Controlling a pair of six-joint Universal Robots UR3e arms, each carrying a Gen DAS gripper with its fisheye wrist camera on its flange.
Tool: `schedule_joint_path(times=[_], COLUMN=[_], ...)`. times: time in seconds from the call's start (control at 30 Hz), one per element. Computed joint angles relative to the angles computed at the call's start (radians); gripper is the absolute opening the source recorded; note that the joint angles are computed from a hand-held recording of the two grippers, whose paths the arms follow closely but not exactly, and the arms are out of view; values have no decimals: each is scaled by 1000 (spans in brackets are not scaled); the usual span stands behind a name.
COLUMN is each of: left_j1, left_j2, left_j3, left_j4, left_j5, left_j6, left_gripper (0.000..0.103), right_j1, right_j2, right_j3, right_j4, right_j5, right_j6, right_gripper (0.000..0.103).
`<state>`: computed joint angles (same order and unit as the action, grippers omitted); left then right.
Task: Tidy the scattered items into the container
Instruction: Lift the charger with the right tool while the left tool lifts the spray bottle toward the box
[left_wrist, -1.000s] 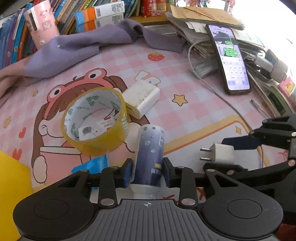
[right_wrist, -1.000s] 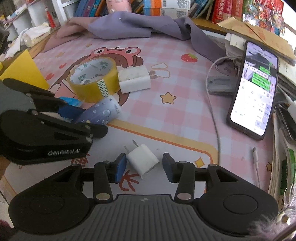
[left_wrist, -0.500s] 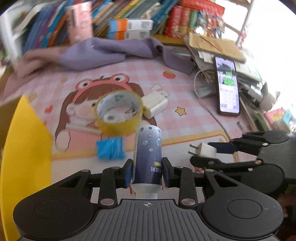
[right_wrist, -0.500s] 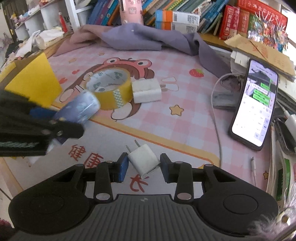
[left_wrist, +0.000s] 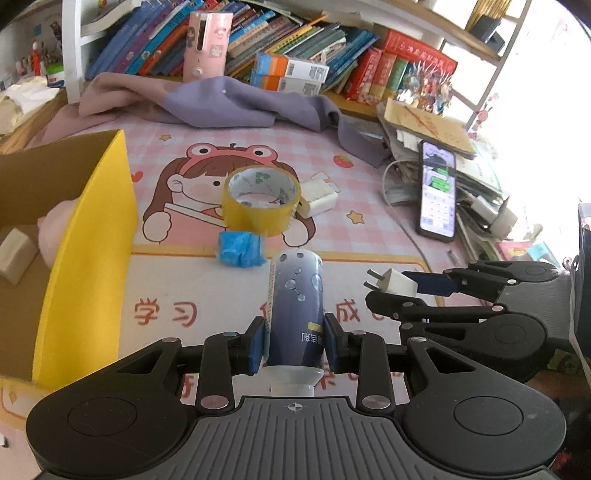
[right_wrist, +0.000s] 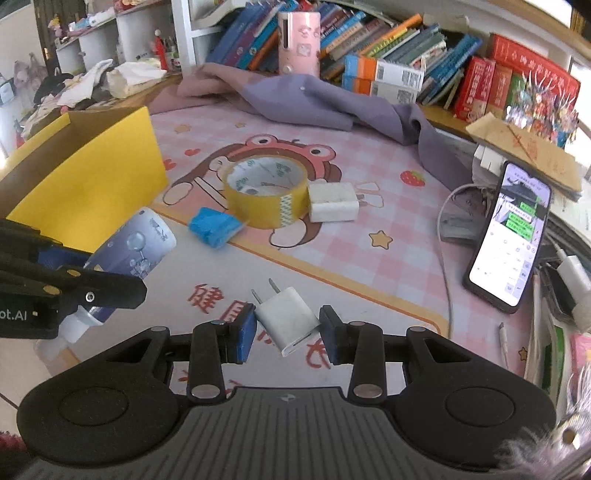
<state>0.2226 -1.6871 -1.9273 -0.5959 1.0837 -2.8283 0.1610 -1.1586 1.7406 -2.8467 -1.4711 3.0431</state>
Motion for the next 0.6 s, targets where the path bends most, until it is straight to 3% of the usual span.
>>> schedule_joint_path(times=[0.13,0.33,0.47,0.6], left_j1=[60,169,286,442], left_j2=[69,195,324,469], left_j3=[-68,-158,-218,-251], left_j4=[-18,-126,-288,-555], left_j5=[-60,-145,-206,-258], left_j6=[61,232,392,611], left_gripper=[31,31,31,31], right_j1=[48,141,231,341], right_j2=[-41,-88,-110,-123], right_j3=[39,82,95,88], right_j4=[-23,-37,-27,13], right_j5=[-67,-175,-265,-355], right_j6=[36,134,223,313], right_gripper=[35,35,35,35])
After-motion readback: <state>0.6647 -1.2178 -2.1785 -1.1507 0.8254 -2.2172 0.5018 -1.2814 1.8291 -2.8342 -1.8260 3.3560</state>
